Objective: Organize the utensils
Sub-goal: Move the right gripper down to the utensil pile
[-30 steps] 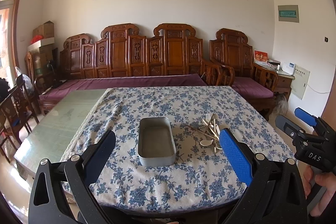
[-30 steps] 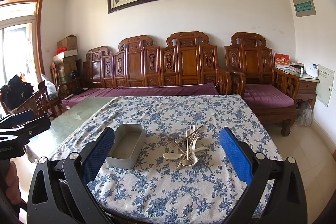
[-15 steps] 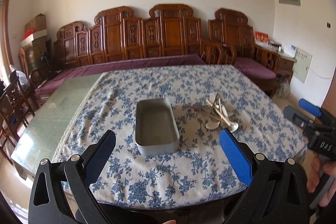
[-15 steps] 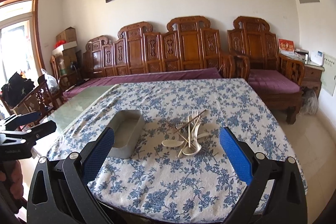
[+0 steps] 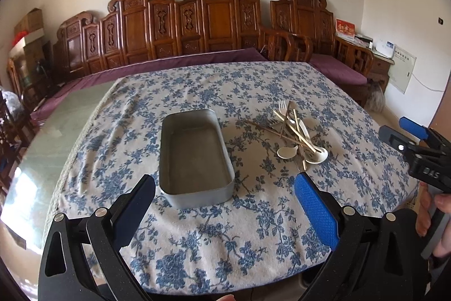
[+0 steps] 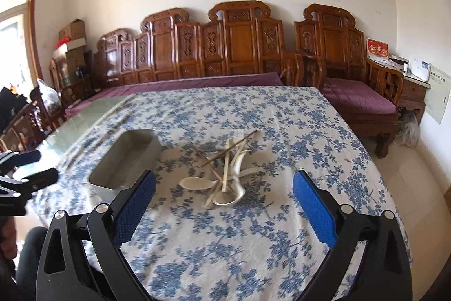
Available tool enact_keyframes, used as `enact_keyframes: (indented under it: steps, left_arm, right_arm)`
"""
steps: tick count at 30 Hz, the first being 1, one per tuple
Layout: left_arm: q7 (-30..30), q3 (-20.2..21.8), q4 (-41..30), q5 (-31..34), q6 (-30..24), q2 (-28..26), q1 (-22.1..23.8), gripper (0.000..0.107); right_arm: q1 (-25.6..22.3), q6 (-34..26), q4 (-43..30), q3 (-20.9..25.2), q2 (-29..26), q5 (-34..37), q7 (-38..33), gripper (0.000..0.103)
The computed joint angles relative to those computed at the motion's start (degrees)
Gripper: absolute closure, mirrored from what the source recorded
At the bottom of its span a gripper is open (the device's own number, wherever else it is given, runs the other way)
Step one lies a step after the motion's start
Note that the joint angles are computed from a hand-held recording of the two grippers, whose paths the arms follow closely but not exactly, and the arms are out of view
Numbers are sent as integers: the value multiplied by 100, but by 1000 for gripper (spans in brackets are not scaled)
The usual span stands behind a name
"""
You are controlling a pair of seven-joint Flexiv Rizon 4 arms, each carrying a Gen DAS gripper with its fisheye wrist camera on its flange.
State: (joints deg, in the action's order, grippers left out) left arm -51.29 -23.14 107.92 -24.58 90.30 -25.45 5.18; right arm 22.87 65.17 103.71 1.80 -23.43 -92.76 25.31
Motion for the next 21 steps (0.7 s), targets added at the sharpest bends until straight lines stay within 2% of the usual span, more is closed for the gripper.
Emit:
enact_keyframes:
  steps: [4,10,12,17,19,21]
  left_arm:
    - [-78,354,-335,168,-136,-202,-319,11]
    - [-190,803,-845,379,-557,-530,-701,11]
    - [-144,798,-957,390,-681,-622,-715,11]
    - [160,480,-1010,155,-928,-746,-513,11]
    - [230,484,-1090,94,-1023,-817,-542,11]
    - [279,528,-1204,68,-1119,-898,-604,11]
  right_arm:
    - [-128,318,-150,-78,-216,78,-13,12]
    - [-200,853,-518,-258,-656,292,-273,37]
    - [-186,1022,-641,-296,-854,594,-609,44]
    - [-91,1364,-1009,-424,-1400,1527,-1558,64]
    - [-178,1596,-1268,-336,-1712,2038,-2088,68]
    - [-202,1587,-1433,-246,-1897,2467,-2571,72]
